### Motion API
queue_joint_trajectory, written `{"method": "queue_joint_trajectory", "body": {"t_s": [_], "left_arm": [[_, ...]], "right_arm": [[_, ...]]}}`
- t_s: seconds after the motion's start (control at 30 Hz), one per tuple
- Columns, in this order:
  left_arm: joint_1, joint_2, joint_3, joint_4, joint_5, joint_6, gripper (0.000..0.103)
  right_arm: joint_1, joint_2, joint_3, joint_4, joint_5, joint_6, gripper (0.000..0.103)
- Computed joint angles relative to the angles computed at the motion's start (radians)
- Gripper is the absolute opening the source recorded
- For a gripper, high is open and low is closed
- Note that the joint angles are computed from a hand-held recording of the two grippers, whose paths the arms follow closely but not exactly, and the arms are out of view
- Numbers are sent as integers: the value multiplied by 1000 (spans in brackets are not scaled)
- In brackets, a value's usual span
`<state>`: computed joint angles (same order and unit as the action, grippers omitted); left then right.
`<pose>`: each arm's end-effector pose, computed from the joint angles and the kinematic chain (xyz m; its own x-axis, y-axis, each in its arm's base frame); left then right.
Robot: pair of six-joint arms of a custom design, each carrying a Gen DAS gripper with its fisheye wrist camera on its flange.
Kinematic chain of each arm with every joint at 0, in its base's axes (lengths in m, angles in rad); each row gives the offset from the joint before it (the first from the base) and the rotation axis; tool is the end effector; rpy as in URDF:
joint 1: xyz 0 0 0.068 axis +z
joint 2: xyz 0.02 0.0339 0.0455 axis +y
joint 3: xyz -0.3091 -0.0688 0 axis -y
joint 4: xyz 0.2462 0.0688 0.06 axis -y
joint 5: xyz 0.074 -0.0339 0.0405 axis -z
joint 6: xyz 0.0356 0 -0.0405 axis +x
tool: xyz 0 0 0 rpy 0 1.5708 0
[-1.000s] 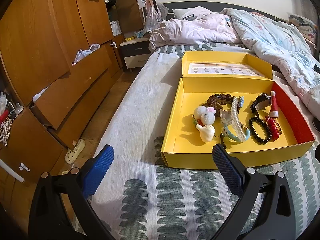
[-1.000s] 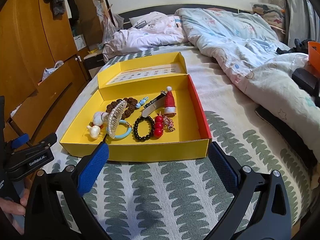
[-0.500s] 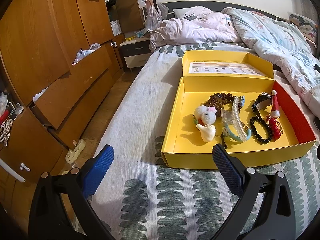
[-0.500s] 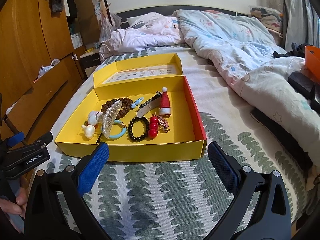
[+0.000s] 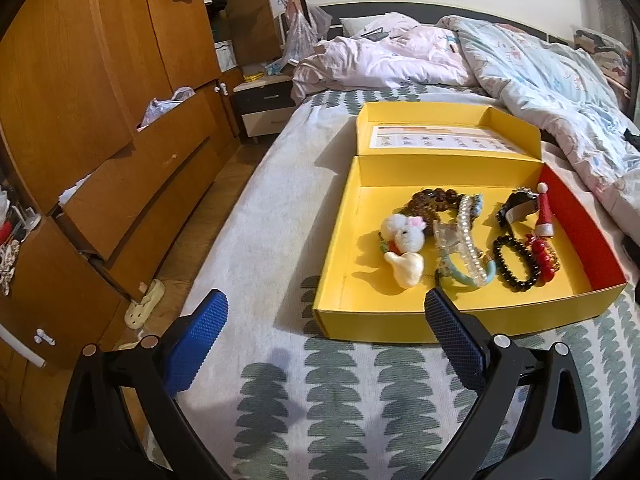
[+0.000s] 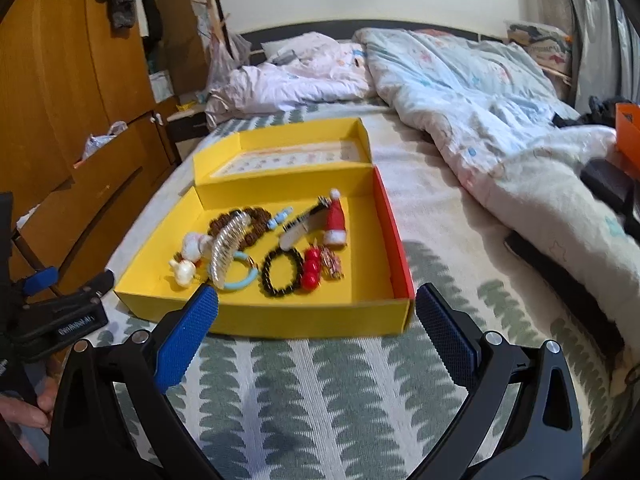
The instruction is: Organize jewelry
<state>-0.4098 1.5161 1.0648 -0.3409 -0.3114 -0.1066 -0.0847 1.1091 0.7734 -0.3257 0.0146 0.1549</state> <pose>0.3039 -0.1201 0.2919 -0.6686 0.1800 -0.7215 0.1114 0.9836 0.1422 0.2202 -0.0192 0.2985 -0.5899 0.2049 -0.7811 0.1893 0.9754 0.1129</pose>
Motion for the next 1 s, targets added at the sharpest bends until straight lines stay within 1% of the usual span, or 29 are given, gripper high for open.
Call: {"method": "queue_joint_trajectory", "body": {"t_s": [0.13,0.2,0.27,0.3,0.37,0.47,0.53,0.57,0.63,0.7,0.77,0.83,0.93,1.0], "left_arm": [[-12,17,25,6,-5,16,98],[-10,34,56,-4,15,15,98],[-16,59,97,-24,26,13,98],[-24,81,128,-37,25,18,98],[-40,122,186,-73,20,26,98],[-67,216,303,-152,23,35,98],[-83,278,375,-203,14,43,98],[-92,312,417,-225,10,51,98],[-99,362,480,-262,6,56,98],[-102,394,524,-281,-2,54,98],[-99,429,563,-300,5,51,98],[-90,470,609,-334,37,36,98],[-85,519,658,-385,64,5,98],[-86,538,669,-391,84,4,98]], "right_arm": [[-41,57,75,-9,-79,-34,99],[-71,134,158,-57,-172,-48,99],[-88,214,239,-108,-239,-61,99],[-88,256,284,-145,-248,-70,99],[-62,367,420,-264,-209,-107,99],[-38,488,575,-357,-172,-124,99],[-39,568,668,-427,-193,-133,99],[-36,616,725,-464,-181,-136,99],[-32,673,786,-479,-125,-120,99],[-39,713,823,-496,-106,-101,99],[-60,749,850,-522,-145,-91,99],[-79,774,852,-513,-183,-78,99],[-80,807,855,-499,-158,-81,98],[-87,829,863,-493,-168,-80,98]]}}
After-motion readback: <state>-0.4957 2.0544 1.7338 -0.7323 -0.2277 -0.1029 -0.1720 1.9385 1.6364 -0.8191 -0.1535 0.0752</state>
